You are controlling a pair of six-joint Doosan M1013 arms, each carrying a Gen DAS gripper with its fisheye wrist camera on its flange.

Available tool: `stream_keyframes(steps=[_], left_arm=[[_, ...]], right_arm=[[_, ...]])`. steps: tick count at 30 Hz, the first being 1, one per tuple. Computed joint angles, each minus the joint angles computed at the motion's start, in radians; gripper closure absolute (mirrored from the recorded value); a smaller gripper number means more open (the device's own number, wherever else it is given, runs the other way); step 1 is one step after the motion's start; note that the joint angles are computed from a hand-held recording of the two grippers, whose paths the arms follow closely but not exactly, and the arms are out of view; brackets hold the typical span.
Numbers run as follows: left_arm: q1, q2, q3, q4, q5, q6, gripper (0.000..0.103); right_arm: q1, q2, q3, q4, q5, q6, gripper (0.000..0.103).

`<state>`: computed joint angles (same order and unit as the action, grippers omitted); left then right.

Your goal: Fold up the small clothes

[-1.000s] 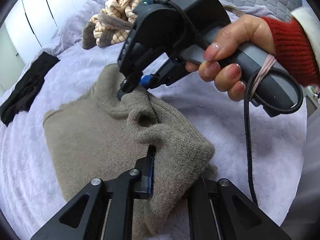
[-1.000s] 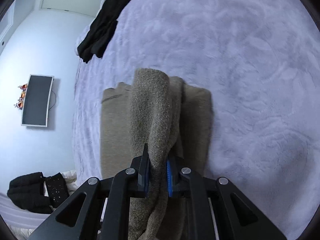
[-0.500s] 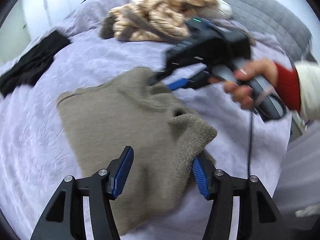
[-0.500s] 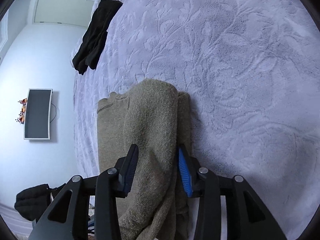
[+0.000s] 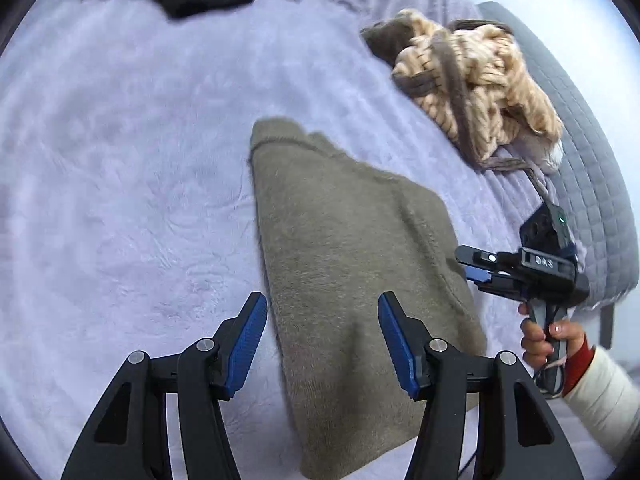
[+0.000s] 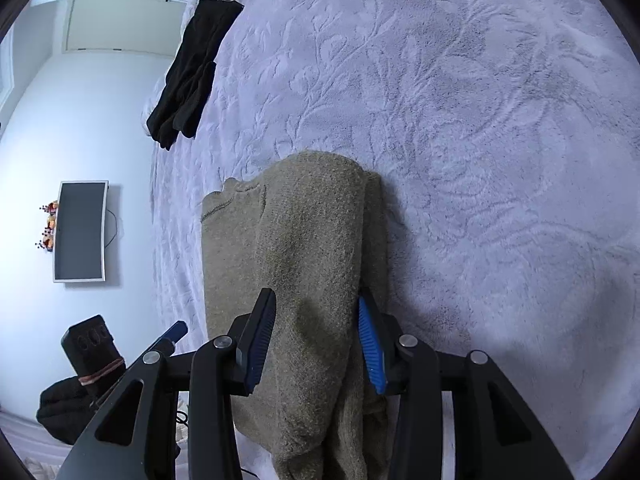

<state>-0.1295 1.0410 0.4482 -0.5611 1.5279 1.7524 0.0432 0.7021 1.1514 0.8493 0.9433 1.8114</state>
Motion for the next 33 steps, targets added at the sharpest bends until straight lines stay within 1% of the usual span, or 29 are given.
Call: stream_keyframes(steps=[3,4,5,6,7,9,11,12,13,15,16,17,18,19,20,22,26,28,29,30,32,33], left_arm=[[-0.011,0.107,-0.162,-0.015,0.129,-0.074,0.044],[-0.015,0.130,-0.192,-0.021,0.156,-0.085,0.044],[-0.020,0.126,-0.179,-0.008,0.142,-0.081,0.044],[-0.021,0.115,-0.157,0.002,0.125,-0.072,0.044],[-0.020,0.099,-0.128,0.006,0.106,-0.058,0.044],[-0.016,0.056,-0.054,0.013,0.053,0.001,0.048],[-0.014,0.031,-0.009,0.037,0.013,0.053,0.049],[-0.013,0.032,-0.008,0.046,0.011,0.058,0.049],[-0.010,0.046,-0.032,0.043,0.025,0.043,0.049],[-0.005,0.058,-0.048,0.023,0.034,0.022,0.048],[-0.005,0.056,-0.044,0.021,0.034,0.020,0.048],[-0.010,0.044,-0.026,0.039,0.017,0.030,0.048],[-0.013,0.030,-0.004,0.057,-0.002,0.048,0.048],[-0.017,0.011,0.025,0.077,-0.032,0.072,0.048],[-0.019,0.001,0.040,0.087,-0.044,0.087,0.048],[-0.019,-0.012,0.054,0.100,-0.055,0.097,0.048],[-0.012,-0.044,0.083,0.093,-0.085,0.100,0.048],[-0.009,-0.060,0.097,0.074,-0.093,0.108,0.048],[-0.008,-0.068,0.107,0.067,-0.097,0.115,0.048],[-0.011,-0.077,0.118,0.063,-0.100,0.123,0.048],[-0.019,-0.095,0.145,0.075,-0.107,0.134,0.048],[-0.026,-0.102,0.159,0.092,-0.111,0.140,0.048]], right_arm=[[0.004,0.012,-0.008,0.011,0.004,0.016,0.056],[0.008,0.018,-0.015,-0.001,0.007,0.035,0.056],[0.012,0.024,-0.025,-0.028,0.018,0.061,0.059],[0.017,0.031,-0.040,-0.050,0.031,0.076,0.072],[0.020,0.031,-0.046,-0.055,0.028,0.073,0.076],[0.024,0.026,-0.057,-0.014,0.012,-0.008,0.079],[0.030,0.028,-0.082,-0.022,0.022,-0.069,0.082],[0.034,0.033,-0.101,-0.057,0.031,-0.074,0.082],[0.038,0.041,-0.115,-0.090,0.040,-0.060,0.082],[0.049,0.063,-0.150,-0.260,0.087,0.060,0.081],[0.050,0.067,-0.151,-0.298,0.096,0.106,0.077],[0.046,0.061,-0.127,-0.283,0.080,0.135,0.073],[0.041,0.042,-0.085,-0.256,0.036,0.165,0.061],[0.041,0.030,-0.070,-0.271,0.022,0.191,0.052],[0.045,0.020,-0.064,-0.305,0.029,0.213,0.047],[0.046,-0.003,-0.046,-0.301,0.043,0.188,0.046],[0.047,-0.064,0.028,-0.140,0.006,0.083,0.046],[0.054,-0.077,0.054,-0.069,0.006,0.045,0.046],[0.059,-0.074,0.055,-0.054,0.017,0.051,0.046],[0.066,-0.065,0.047,-0.066,0.040,0.083,0.048],[0.076,-0.054,0.037,-0.106,0.051,0.132,0.079],[0.080,-0.059,0.044,-0.124,0.030,0.149,0.089]])
